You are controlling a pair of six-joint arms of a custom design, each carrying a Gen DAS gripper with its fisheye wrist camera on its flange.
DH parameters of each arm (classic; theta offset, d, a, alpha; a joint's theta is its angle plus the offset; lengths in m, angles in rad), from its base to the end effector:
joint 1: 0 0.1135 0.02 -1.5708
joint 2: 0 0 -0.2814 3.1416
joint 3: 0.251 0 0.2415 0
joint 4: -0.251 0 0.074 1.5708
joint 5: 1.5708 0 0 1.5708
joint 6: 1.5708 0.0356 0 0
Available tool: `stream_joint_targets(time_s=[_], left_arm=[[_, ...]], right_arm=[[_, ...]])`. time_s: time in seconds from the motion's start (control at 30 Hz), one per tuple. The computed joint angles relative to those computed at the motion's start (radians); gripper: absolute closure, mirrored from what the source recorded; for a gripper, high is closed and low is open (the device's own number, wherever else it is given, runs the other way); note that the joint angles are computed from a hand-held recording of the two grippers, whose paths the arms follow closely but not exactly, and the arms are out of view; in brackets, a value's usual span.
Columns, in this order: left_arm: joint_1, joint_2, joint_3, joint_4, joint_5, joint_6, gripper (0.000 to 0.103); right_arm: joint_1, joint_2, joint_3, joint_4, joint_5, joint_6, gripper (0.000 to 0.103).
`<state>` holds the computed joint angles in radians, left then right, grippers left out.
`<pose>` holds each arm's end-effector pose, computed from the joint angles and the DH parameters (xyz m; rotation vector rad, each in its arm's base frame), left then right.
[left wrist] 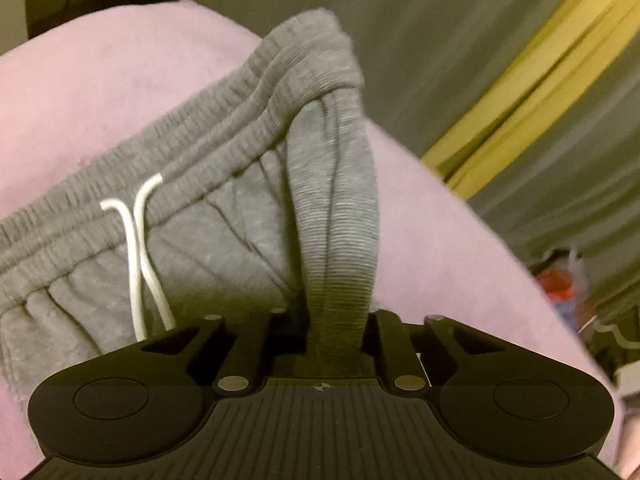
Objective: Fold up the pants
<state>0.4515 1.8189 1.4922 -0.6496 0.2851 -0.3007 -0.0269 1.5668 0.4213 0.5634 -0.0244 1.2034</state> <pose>0.3557 0.1614 0.2784 -0.8203 2.3781 -0.3017 0.2615 -0.0062 0.1463 1.2798 1.8366 0.6922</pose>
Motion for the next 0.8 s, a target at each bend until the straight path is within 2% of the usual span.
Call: stream_joint_targets(time_s=[0.07, 0.1, 0.23, 0.3, 0.33, 0.37, 0.4, 0.43, 0.5, 0.53, 0.6, 0.63, 0.67, 0.77, 0.8], left_arm=[[0.035, -0.052, -0.007, 0.031, 0.076, -0.003, 0.093], [0.064, -0.095, -0.024, 0.051, 0.124, 0.002, 0.093], [0.229, -0.270, -0.135, 0.117, 0.338, 0.047, 0.093], [0.318, -0.322, -0.191, 0.081, 0.387, 0.142, 0.090], [0.344, -0.323, -0.203, 0.032, 0.385, 0.212, 0.084], [0.367, -0.313, -0.214, -0.024, 0.363, 0.291, 0.072], [0.378, -0.302, -0.240, -0.052, 0.305, 0.341, 0.066], [0.382, -0.285, -0.273, -0.067, 0.219, 0.384, 0.066], [0.397, -0.232, -0.309, -0.094, 0.129, 0.404, 0.067], [0.421, -0.209, -0.325, -0.096, 0.130, 0.384, 0.066], [0.487, -0.212, -0.349, -0.081, 0.232, 0.331, 0.063], [0.506, -0.213, -0.344, -0.081, 0.256, 0.301, 0.059], [0.515, -0.212, -0.332, -0.090, 0.266, 0.277, 0.047], [0.525, -0.204, -0.292, -0.126, 0.266, 0.296, 0.037], [0.519, -0.206, -0.296, -0.126, 0.259, 0.303, 0.028]], right_arm=[[0.019, -0.081, 0.081, -0.112, 0.030, -0.107, 0.098], [0.022, -0.122, 0.094, -0.120, 0.035, -0.133, 0.098], [-0.016, -0.311, 0.032, 0.012, 0.011, -0.101, 0.098], [-0.031, -0.382, -0.041, 0.071, 0.025, -0.124, 0.098], [-0.032, -0.405, -0.067, 0.057, 0.034, -0.163, 0.098], [-0.028, -0.416, -0.081, 0.018, 0.045, -0.215, 0.098], [-0.008, -0.405, -0.083, -0.049, 0.080, -0.282, 0.097], [0.004, -0.372, -0.070, -0.126, 0.109, -0.325, 0.097], [0.010, -0.234, -0.031, -0.272, 0.125, -0.320, 0.097], [0.000, -0.183, -0.033, -0.285, 0.109, -0.286, 0.097], [-0.005, -0.175, -0.138, -0.119, 0.092, -0.197, 0.097], [-0.009, -0.191, -0.152, -0.110, 0.084, -0.168, 0.096], [-0.014, -0.204, -0.153, -0.121, 0.069, -0.154, 0.095], [-0.022, -0.227, -0.131, -0.177, 0.054, -0.176, 0.089], [-0.017, -0.230, -0.136, -0.170, 0.051, -0.176, 0.083]])
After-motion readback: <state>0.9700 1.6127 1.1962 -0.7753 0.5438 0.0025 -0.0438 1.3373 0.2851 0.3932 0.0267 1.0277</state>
